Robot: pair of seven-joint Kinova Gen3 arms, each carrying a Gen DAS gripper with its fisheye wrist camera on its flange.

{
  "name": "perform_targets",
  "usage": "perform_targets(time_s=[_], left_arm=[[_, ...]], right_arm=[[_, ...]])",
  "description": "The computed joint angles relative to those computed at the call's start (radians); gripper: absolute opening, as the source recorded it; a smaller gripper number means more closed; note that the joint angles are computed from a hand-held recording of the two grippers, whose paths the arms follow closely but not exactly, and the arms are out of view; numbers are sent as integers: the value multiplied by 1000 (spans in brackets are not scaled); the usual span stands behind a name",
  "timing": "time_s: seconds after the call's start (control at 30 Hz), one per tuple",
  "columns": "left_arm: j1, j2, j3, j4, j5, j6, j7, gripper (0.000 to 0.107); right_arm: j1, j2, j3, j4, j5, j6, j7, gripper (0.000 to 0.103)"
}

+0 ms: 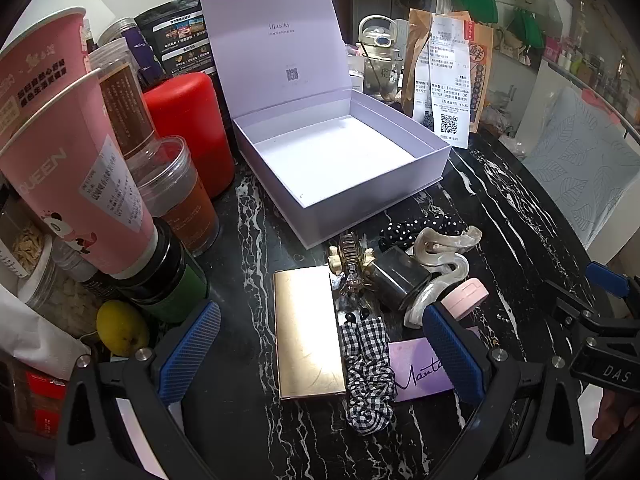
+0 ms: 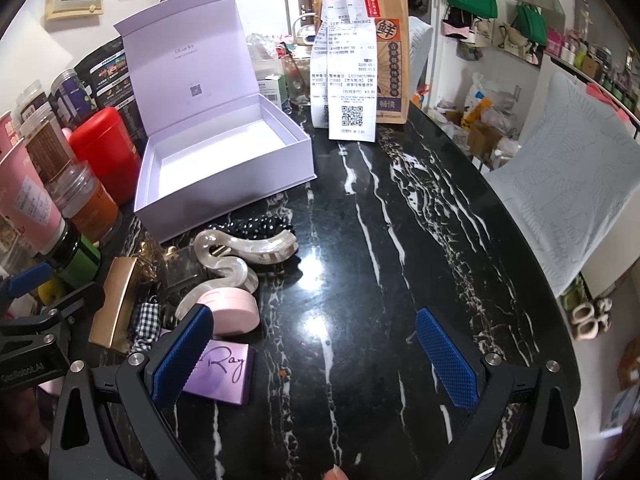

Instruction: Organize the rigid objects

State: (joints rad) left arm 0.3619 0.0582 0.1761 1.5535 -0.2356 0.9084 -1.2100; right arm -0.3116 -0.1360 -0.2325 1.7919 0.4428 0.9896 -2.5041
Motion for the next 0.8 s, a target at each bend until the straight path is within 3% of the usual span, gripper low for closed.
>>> perform_targets(time_s=[0.8], left_arm=[[-11,-39,8,43,13,-16,9,103]], right_arm=[[0,-37,-30,26,13,13,-38,103]])
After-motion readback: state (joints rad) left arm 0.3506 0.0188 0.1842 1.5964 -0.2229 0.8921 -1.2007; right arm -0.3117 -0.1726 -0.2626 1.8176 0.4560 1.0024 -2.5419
